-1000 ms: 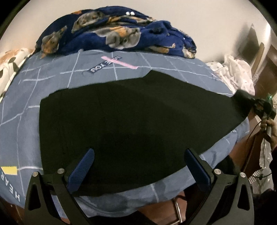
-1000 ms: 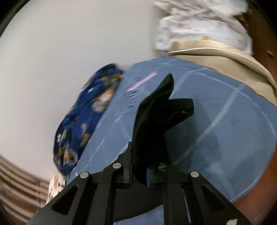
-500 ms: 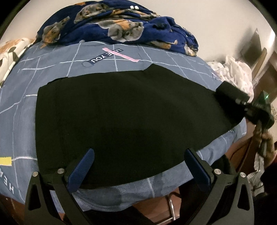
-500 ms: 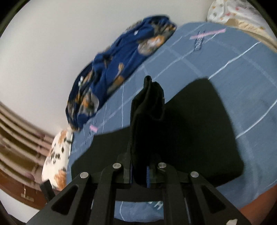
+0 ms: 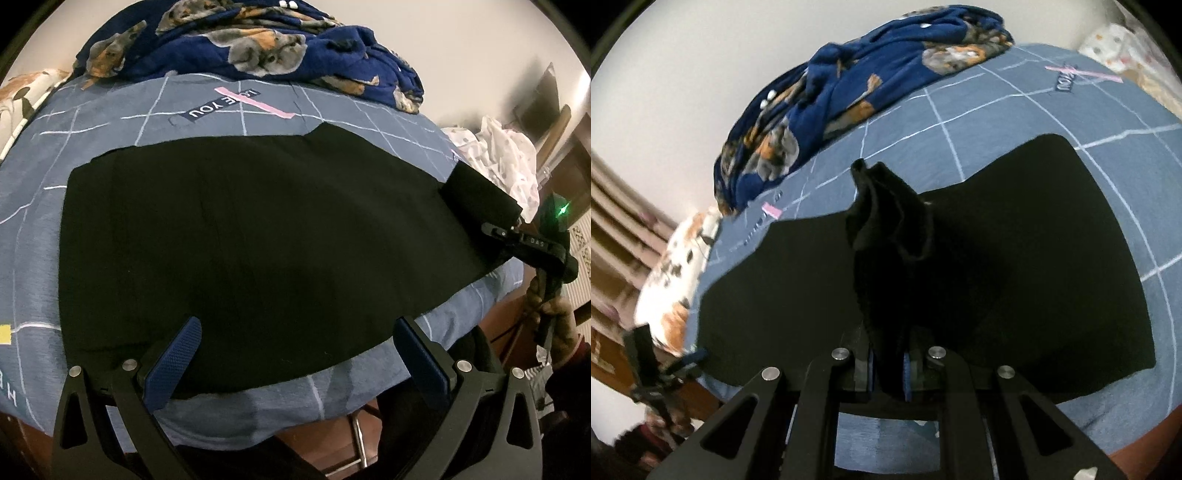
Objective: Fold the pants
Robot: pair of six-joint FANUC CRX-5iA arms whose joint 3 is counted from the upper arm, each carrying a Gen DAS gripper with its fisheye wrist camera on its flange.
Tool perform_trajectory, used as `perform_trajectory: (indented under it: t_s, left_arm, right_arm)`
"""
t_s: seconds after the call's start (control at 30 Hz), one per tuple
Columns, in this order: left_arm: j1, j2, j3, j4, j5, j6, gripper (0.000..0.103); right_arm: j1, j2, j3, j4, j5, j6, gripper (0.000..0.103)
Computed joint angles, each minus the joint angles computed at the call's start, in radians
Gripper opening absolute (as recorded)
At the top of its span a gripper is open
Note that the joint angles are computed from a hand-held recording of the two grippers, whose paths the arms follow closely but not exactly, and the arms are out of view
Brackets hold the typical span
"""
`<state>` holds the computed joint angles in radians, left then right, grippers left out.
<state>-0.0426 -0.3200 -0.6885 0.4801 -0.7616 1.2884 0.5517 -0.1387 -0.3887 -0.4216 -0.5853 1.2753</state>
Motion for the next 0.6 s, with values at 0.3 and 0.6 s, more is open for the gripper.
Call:
perform_trajectory:
  t_s: [0.3,0.6]
  left_arm:
    - [0.008,0.012,0.002,0.003,-0.018,0.001,0.103]
    - [0.016,0.015,0.001,0.001,-0.024,0.0,0.103]
  right_arm:
    - [0.06,0.038,0.01,0.064,-0.008,0.013,0.019]
    - [-0.085,0.071,0.097,-0.321,-0.169,0.395,0.056]
